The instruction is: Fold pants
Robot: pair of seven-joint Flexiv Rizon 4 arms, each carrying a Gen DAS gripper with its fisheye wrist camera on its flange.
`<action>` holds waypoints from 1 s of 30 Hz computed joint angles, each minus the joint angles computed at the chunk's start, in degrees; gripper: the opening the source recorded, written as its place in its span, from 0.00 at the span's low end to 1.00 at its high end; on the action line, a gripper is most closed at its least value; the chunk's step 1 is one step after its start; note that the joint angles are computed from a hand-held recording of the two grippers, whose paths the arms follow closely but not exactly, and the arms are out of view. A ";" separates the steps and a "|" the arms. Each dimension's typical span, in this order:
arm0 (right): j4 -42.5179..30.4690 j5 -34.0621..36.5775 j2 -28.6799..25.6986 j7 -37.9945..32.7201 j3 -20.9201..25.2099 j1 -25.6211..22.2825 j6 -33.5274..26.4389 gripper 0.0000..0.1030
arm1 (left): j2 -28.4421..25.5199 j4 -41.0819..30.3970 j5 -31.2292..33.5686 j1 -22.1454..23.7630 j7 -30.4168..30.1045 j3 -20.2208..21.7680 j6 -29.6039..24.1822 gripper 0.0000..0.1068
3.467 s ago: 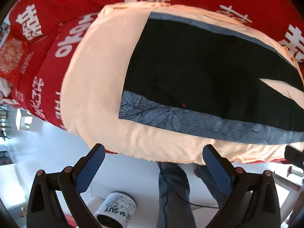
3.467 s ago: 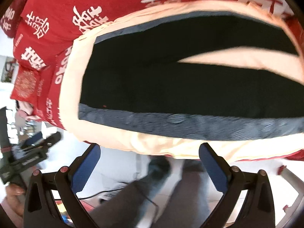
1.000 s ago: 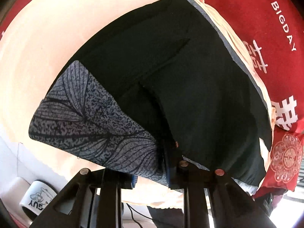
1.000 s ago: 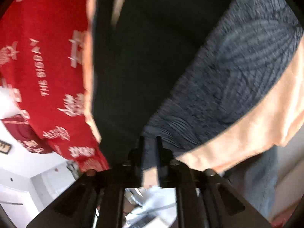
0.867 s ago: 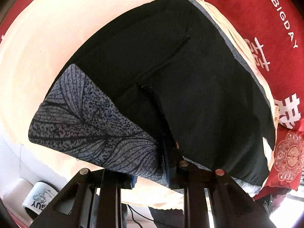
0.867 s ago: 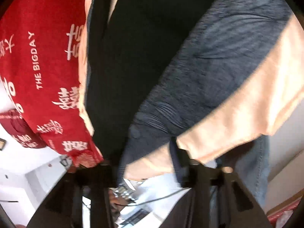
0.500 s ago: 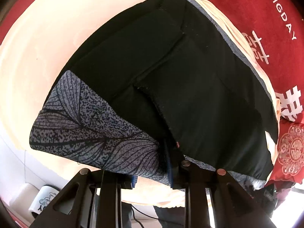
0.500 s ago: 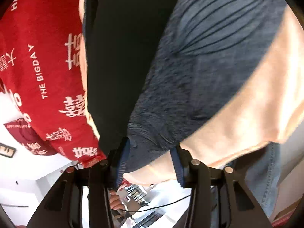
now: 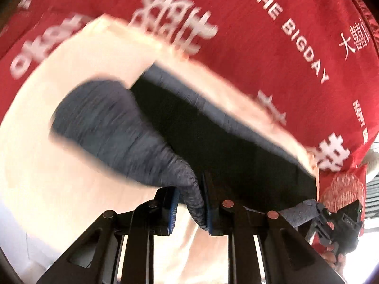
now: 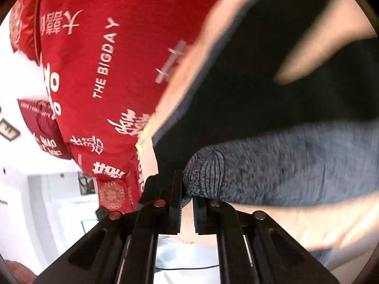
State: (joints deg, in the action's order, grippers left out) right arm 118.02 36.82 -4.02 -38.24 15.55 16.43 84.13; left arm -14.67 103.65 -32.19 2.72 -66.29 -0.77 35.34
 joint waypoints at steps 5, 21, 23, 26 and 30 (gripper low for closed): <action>-13.50 5.67 -9.12 -16.17 -2.19 -7.93 -13.17 0.08 | -12.33 -11.64 6.42 -3.40 -6.08 -1.46 8.62 0.28; -25.73 -17.27 -21.23 -16.74 -4.16 -10.89 -31.44 0.32 | -17.71 -22.30 29.67 -7.43 -19.07 3.50 9.79 0.70; -26.10 -18.29 -19.88 -20.08 -2.94 -10.30 -31.18 0.32 | -17.67 -21.32 30.74 -7.81 -17.01 2.85 8.90 0.70; -31.14 -16.58 -22.72 -25.39 -0.79 -10.07 -35.90 0.32 | -20.27 -21.57 33.32 -9.96 -18.59 3.57 8.42 0.70; -36.00 -22.29 -29.82 -25.53 -3.41 -6.00 -39.81 0.32 | -22.32 -21.55 38.93 -13.08 -24.43 6.65 12.95 0.87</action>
